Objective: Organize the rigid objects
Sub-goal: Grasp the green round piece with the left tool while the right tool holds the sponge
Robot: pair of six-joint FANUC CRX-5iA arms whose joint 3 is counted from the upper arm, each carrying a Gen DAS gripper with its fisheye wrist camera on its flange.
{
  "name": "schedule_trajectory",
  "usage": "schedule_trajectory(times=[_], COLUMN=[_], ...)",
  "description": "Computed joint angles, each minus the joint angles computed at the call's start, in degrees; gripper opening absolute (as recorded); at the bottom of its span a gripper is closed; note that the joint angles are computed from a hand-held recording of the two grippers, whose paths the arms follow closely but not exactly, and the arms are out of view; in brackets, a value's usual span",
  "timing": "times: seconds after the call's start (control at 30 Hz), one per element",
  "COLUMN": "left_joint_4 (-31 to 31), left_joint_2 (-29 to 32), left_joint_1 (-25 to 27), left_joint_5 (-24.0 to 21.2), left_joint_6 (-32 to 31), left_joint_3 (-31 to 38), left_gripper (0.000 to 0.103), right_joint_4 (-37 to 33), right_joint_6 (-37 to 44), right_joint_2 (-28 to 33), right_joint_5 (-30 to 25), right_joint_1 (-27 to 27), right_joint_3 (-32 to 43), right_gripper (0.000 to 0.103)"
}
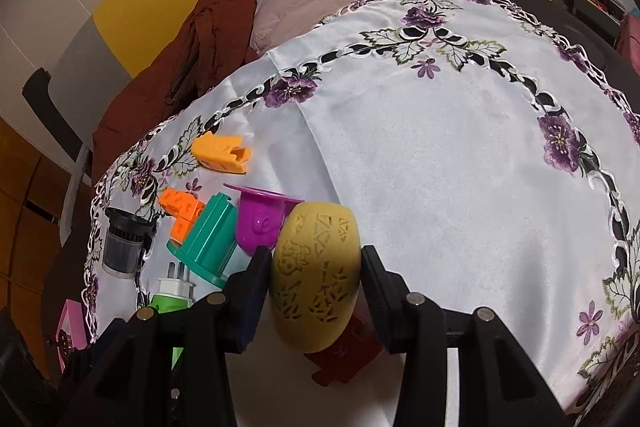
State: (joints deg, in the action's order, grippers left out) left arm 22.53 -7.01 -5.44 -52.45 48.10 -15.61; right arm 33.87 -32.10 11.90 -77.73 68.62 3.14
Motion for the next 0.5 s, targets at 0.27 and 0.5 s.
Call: schedule_trajectory(times=[0.27,0.5], left_joint_4=[2.4,4.8], left_joint_2=[-0.5,-2.3], left_joint_1=[0.4,2.3], left_joint_5=[-0.4,-1.0], left_joint_6=[-2.6,-6.3], left_joint_3=[-1.6,-4.0], left_gripper=[0.053,0.053], right_joint_4=[-0.3,0.8], right_joint_6=[1.2,2.8], right_joint_2=[0.4,1.3], right_joint_5=[-0.4,-1.9], right_joint_1=[-0.1,0.1], right_joint_3=[0.6,1.7], right_gripper=[0.046,0.046])
